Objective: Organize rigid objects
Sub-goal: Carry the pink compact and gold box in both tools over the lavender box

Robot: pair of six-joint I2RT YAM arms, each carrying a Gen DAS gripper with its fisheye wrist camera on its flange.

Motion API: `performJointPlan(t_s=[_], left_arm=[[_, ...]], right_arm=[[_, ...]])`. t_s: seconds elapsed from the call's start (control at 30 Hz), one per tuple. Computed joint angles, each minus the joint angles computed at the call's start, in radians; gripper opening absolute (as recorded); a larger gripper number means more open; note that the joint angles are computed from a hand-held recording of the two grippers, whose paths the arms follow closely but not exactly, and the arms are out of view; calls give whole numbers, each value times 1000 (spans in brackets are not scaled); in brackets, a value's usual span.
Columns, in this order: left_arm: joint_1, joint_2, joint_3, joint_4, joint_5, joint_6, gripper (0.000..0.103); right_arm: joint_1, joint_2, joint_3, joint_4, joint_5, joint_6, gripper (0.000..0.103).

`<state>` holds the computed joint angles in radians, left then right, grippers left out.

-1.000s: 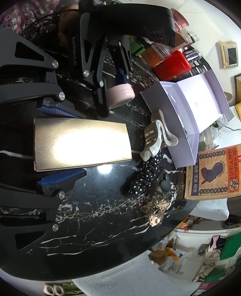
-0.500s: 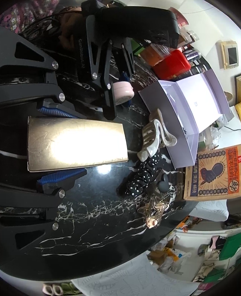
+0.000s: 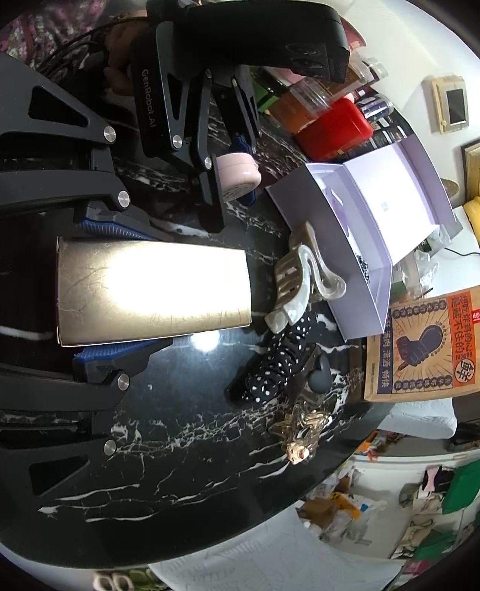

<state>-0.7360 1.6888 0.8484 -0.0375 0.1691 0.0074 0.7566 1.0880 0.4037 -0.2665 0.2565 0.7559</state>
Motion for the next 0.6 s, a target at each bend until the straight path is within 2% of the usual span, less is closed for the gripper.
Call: performJointPlan(t_s=[0.37,0.6], left_arm=[[28,-61,-26,-15,-26,9,51],[80,-120,-51,-36,-44,-8,51]], right_arm=[[41,30,45,10,30,13,44],[37,107,105,66,-4,-42,44]])
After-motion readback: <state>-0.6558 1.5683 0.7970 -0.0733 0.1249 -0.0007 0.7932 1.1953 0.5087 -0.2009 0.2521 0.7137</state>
